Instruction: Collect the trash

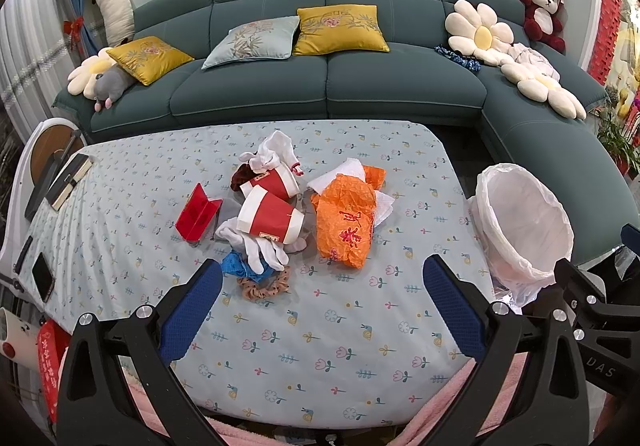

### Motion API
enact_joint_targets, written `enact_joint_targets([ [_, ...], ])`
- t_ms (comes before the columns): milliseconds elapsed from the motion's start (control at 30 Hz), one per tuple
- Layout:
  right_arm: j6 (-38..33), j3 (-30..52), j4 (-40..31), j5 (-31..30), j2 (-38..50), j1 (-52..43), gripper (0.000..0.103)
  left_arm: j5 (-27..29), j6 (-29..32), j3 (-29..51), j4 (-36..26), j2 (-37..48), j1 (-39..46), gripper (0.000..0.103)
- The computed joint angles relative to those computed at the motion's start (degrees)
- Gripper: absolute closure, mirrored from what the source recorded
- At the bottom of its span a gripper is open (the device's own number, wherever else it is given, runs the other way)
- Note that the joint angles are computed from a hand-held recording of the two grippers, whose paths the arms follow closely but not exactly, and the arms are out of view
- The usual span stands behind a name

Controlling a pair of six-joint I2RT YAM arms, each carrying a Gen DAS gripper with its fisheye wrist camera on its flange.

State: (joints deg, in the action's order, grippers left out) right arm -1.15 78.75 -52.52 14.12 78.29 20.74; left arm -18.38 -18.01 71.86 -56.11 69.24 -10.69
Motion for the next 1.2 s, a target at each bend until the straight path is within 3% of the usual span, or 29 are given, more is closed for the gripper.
enact_joint_targets([
  [900,-0.65,1.17,0.1,-0.11,0.24,-1.44,0.007,-1.28,-2.1,2.92,0.16,3.07,-2.94,0.007],
  [1200,0.6,1.29,0.71,1.16,0.42,0.25,0.007,0.74,-1.24,1.29,1.3,2.03,-0.95,0.007],
])
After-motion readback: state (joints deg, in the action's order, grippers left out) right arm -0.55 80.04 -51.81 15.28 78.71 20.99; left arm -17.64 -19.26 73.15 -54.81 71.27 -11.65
